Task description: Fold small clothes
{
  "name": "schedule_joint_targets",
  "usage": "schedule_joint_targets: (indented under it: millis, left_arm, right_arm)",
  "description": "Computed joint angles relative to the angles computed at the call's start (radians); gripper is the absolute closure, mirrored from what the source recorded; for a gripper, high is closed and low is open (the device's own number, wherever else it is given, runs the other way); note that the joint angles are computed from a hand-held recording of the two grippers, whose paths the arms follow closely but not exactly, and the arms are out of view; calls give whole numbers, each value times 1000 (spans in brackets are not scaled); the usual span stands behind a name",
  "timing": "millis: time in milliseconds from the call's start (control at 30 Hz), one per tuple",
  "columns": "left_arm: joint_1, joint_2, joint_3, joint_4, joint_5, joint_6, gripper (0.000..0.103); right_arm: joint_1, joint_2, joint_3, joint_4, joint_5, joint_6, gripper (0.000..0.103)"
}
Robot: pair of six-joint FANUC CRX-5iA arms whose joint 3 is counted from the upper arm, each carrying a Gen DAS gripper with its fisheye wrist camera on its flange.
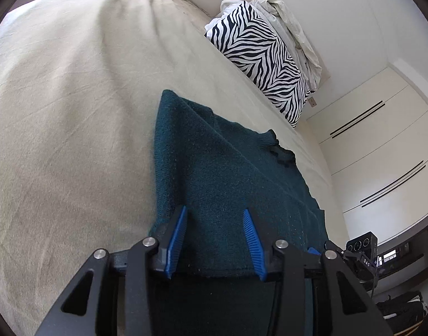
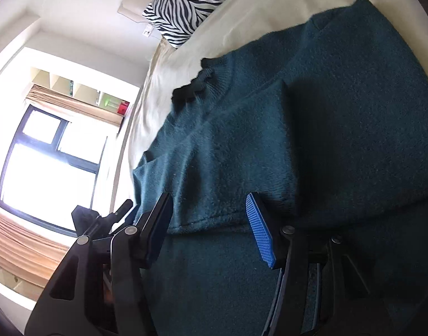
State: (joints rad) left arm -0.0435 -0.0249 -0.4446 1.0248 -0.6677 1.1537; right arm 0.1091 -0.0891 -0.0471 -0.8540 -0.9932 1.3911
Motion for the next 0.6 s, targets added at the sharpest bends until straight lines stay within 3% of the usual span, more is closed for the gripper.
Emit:
schedule_joint_targets:
  millis: [33,167,267,400,600]
  left_arm:
    - [7,-18,-5,-29,-16,13,58]
    - [28,-124,7,-266,-99,170,53]
    - [31,-244,-46,-333,-132,221,45]
    - [50,-400,-109,-407,-207,317,42]
    - [89,-573,-162,-515,-390,461,41]
  right_arm:
    - [-20,-19,-19,-24,2,10,57]
    - [-9,-161,-107,90,36,-115,54]
    - [-29,-295,-178,147,21,-168,54]
    - [-64,-476,-269,224,-41,-251,52]
    - [112,-698,-380,527,-164,-466,50]
